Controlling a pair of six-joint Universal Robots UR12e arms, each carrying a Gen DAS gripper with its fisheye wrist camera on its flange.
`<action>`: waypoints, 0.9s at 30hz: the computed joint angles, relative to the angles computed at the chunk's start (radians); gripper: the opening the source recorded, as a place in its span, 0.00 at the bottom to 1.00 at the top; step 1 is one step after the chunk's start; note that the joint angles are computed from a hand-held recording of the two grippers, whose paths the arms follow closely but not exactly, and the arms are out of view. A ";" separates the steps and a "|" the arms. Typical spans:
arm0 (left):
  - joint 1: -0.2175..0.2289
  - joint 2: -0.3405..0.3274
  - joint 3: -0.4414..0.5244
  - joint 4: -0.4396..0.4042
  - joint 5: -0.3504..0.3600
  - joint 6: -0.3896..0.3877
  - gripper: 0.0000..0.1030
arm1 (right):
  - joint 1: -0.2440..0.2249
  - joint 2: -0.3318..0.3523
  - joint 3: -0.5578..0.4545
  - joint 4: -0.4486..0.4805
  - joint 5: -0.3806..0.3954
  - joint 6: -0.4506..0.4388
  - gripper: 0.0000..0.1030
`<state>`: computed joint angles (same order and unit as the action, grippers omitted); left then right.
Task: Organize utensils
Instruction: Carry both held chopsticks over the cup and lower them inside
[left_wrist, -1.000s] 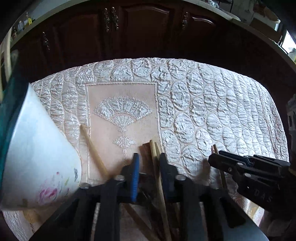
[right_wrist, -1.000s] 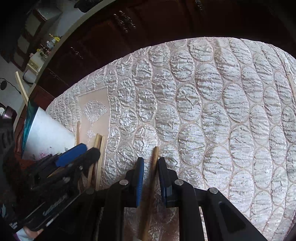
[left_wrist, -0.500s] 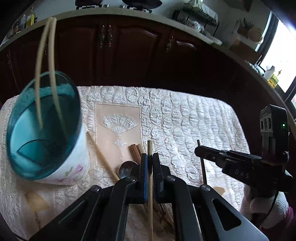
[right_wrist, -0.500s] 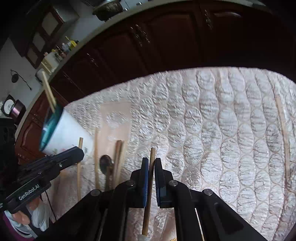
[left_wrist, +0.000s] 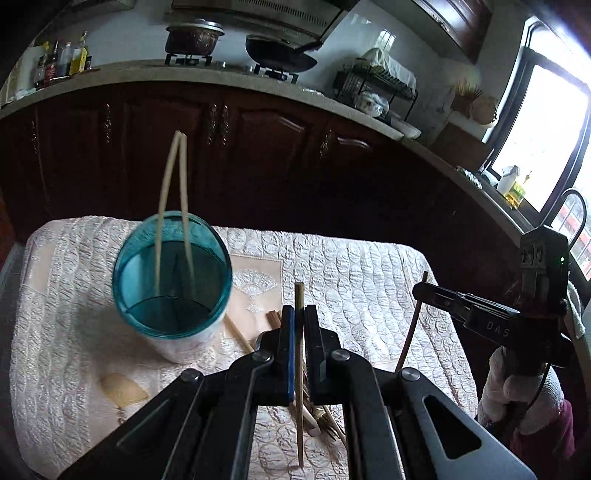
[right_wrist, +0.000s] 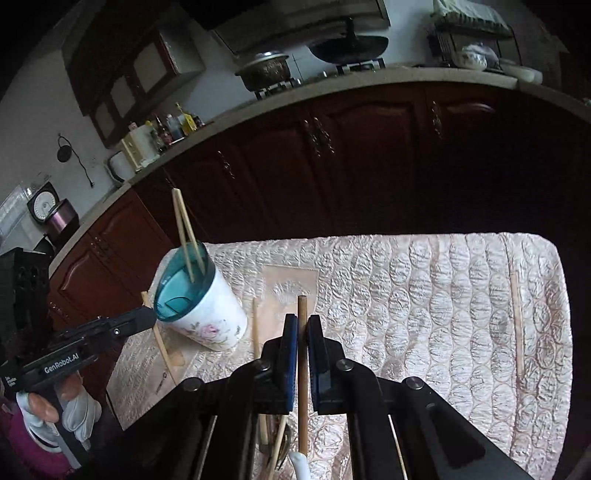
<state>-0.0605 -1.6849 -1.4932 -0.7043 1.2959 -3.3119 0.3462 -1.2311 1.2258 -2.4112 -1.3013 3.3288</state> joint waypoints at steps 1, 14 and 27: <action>0.003 0.003 -0.002 0.006 -0.001 -0.004 0.04 | 0.004 0.000 -0.004 -0.001 -0.013 -0.006 0.07; 0.065 0.053 0.007 0.089 -0.008 -0.041 0.04 | 0.034 0.019 -0.083 -0.018 -0.028 -0.045 0.07; 0.100 0.033 0.096 0.129 0.097 -0.026 0.04 | 0.067 0.139 -0.364 -0.020 0.035 -0.089 0.07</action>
<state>0.0399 -1.6522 -1.3969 -0.5752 1.3930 -3.3377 0.4133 -1.0919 0.8623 -2.4309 -1.2660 3.2394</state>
